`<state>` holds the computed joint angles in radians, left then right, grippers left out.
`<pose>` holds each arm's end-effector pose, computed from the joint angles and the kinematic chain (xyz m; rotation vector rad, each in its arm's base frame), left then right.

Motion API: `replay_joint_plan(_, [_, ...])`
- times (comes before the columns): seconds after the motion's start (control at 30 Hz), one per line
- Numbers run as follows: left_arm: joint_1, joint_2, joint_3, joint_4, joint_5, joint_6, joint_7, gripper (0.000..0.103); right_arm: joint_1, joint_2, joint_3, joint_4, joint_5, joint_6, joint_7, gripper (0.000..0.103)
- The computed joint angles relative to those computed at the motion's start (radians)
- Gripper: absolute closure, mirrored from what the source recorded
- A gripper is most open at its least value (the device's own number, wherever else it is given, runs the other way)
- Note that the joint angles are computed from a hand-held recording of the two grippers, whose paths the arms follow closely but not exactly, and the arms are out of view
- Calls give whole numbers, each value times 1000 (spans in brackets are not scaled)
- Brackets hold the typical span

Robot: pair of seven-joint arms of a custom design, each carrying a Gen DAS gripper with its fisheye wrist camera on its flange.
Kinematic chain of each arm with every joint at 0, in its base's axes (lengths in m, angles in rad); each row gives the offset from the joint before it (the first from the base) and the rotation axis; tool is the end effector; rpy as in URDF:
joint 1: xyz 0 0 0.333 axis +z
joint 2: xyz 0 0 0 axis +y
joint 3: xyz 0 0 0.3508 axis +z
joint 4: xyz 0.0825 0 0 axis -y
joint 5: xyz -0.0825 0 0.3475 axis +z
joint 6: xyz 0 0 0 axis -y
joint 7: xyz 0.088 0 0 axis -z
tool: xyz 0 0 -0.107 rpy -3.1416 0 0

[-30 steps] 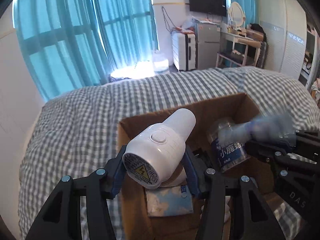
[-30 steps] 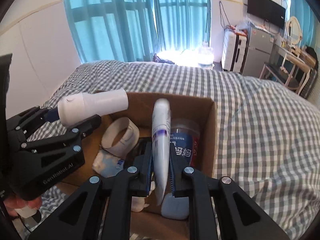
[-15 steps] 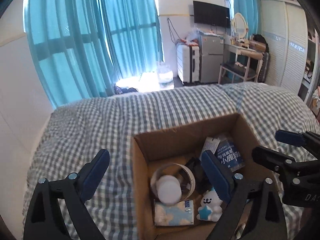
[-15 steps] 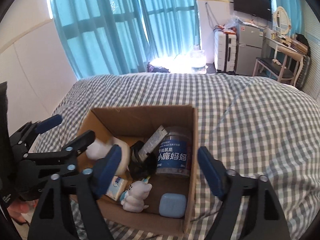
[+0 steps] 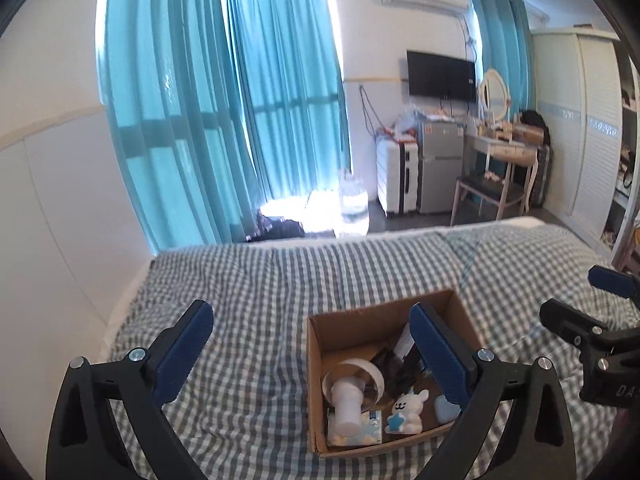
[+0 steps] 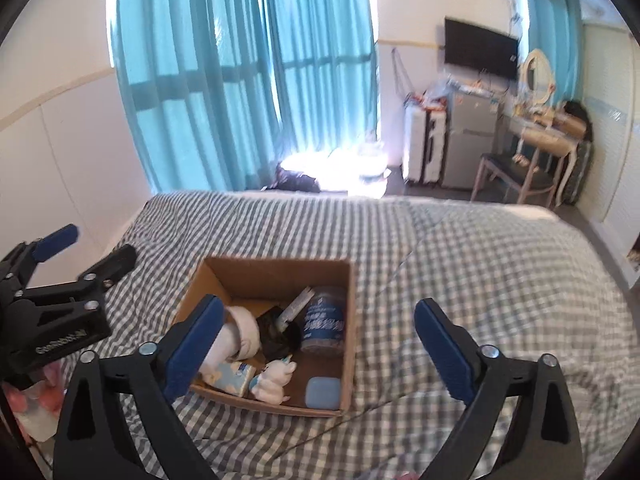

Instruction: Organize objects

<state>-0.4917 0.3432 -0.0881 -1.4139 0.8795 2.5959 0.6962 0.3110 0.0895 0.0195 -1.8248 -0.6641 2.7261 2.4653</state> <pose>0.5752 -0.3797 0.6404 -1.3627 1.7631 -0.9057 0.5640 0.2173 0.6185 -1.6065 1.7132 -0.7822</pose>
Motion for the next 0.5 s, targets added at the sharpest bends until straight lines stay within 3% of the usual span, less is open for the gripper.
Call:
replay_joint_plan(0.3, [-8,-113,-22,-73,145,-18,-131,0,-20,-138,55,-24,-311,-110,250,1])
replay_joint_plan(0.4, [3,-132,-42,-91,176,-32,-163,0,-32,-166,82,-36,-334,-169,250,1])
replay_joint_plan(0.5, [13,-144,-59,-112,193,-37,-189,0,-44,-182,92,-59,-327,-163,260,1])
